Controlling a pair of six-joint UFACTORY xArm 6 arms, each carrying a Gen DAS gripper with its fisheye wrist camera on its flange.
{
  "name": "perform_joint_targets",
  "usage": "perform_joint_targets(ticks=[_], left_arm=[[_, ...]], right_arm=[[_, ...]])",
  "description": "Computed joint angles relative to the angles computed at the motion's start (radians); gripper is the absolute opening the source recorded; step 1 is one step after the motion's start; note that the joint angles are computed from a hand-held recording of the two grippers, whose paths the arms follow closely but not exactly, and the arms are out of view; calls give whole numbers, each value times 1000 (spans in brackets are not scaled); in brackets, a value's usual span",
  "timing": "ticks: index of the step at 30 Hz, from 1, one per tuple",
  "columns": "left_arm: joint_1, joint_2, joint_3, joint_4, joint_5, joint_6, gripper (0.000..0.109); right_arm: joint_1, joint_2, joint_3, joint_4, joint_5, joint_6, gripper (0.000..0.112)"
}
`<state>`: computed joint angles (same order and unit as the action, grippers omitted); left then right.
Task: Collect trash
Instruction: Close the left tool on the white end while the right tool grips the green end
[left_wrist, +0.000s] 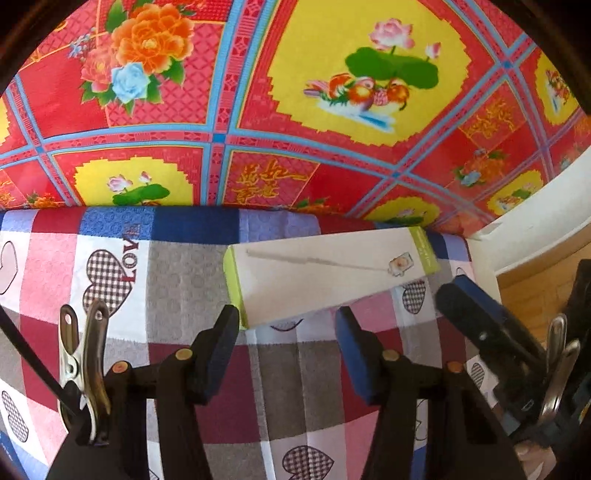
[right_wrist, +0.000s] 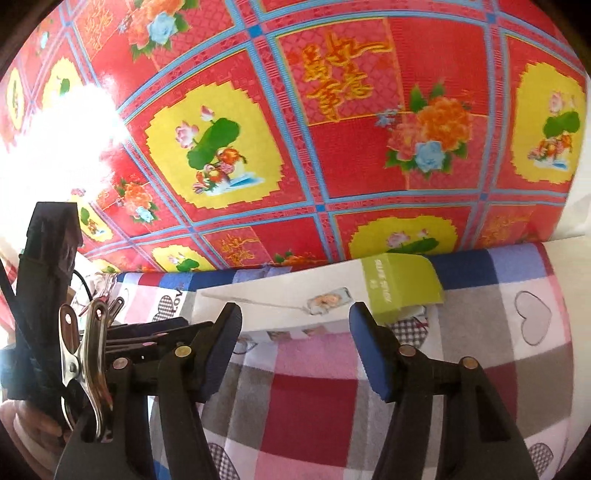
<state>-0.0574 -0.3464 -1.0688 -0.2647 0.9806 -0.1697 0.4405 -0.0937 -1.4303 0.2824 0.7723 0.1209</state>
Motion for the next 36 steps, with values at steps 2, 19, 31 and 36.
perform_joint_targets(ticks=[2, 19, 31, 36], left_arm=[[3, -1, 15, 14, -9, -12, 56], [72, 32, 21, 74, 44, -74, 81], [11, 76, 3, 183, 107, 45, 103], [-17, 47, 50, 257, 60, -8, 103]], right_arm=[[-15, -5, 3, -4, 10, 11, 63], [-118, 99, -112, 6, 172, -73, 72], [-148, 206, -195, 55, 220, -142, 81], [-151, 217, -206, 68, 222, -154, 83]])
